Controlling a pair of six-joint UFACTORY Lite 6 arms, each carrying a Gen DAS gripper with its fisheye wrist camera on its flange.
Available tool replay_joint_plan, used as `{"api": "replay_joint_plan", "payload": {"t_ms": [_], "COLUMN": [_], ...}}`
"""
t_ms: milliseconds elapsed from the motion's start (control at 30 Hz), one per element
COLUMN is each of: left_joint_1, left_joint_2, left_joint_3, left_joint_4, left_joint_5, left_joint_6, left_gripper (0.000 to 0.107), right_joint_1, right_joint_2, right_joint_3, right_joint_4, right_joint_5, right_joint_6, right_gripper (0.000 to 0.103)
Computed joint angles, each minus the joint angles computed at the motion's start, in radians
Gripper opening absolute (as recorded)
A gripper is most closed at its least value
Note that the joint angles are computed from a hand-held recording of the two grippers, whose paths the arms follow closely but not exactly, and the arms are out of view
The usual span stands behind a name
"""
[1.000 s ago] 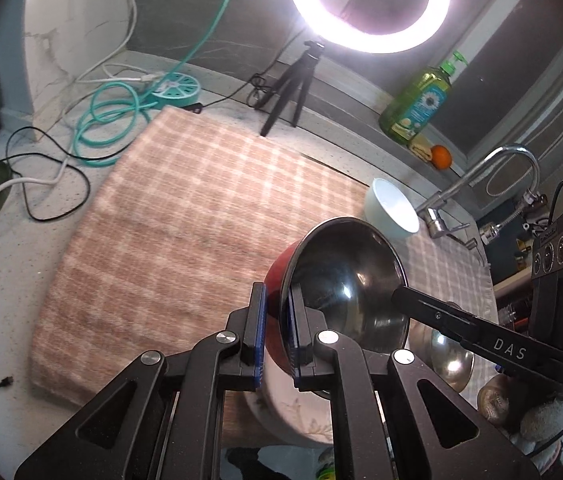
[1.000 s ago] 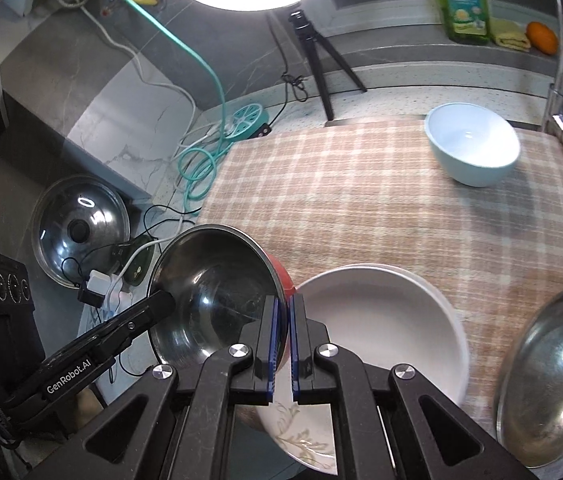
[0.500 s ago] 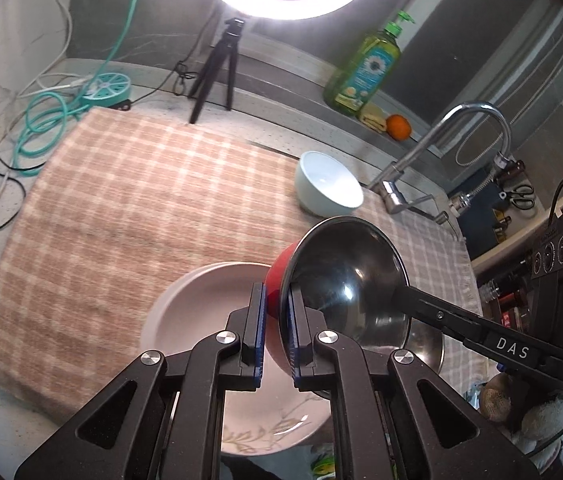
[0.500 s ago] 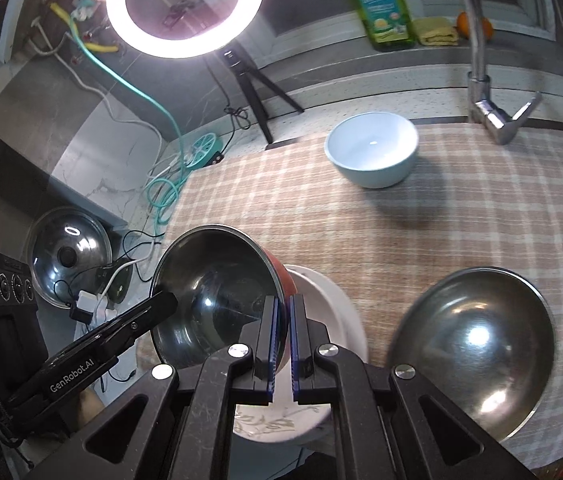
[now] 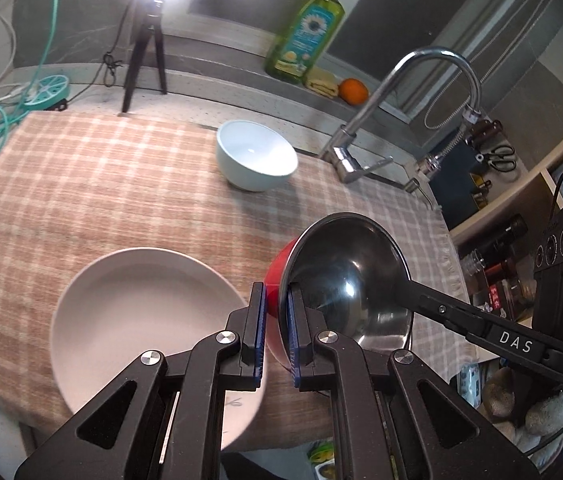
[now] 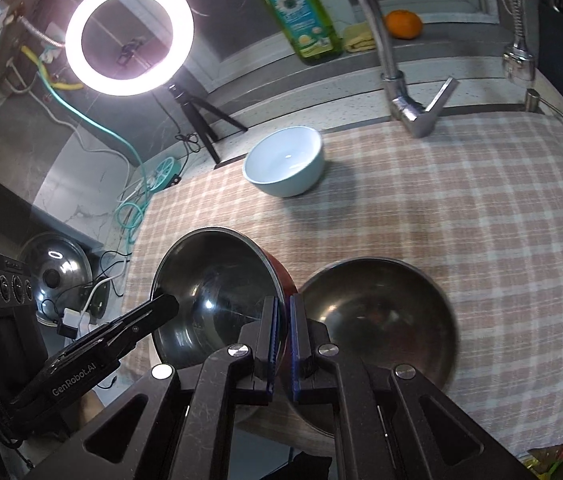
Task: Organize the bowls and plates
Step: 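Lower the red-backed steel bowl into the plain steel bowl with both grippers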
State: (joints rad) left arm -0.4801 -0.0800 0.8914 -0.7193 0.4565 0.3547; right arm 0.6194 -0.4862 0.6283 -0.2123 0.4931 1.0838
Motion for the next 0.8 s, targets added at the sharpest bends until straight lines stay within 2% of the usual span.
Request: {"api": "replay_joint_plan", "payload": {"t_ms": [433, 800], "left_joint_1": [-0.165, -0.22], "left_joint_2": [0.138, 0.241], "left_joint_3": [0.06, 0.103], "left_joint_4": [-0.003, 0.055], "left_joint_5": [-0.055, -0.067], "left_joint_6": [-0.074, -0.135], "left_gripper": [0.008, 0.008], "right_joint_1": [-0.215, -0.36], "right_joint_2": [-0.256, -0.281], "right_joint_3": [-0.198, -0.284], "right_joint_4": [0.24, 0.41], "right_joint_5": [0.082, 0.09], "right_joint_6": [-0.306, -0.57], "right_gripper": [0.006, 0.006]}}
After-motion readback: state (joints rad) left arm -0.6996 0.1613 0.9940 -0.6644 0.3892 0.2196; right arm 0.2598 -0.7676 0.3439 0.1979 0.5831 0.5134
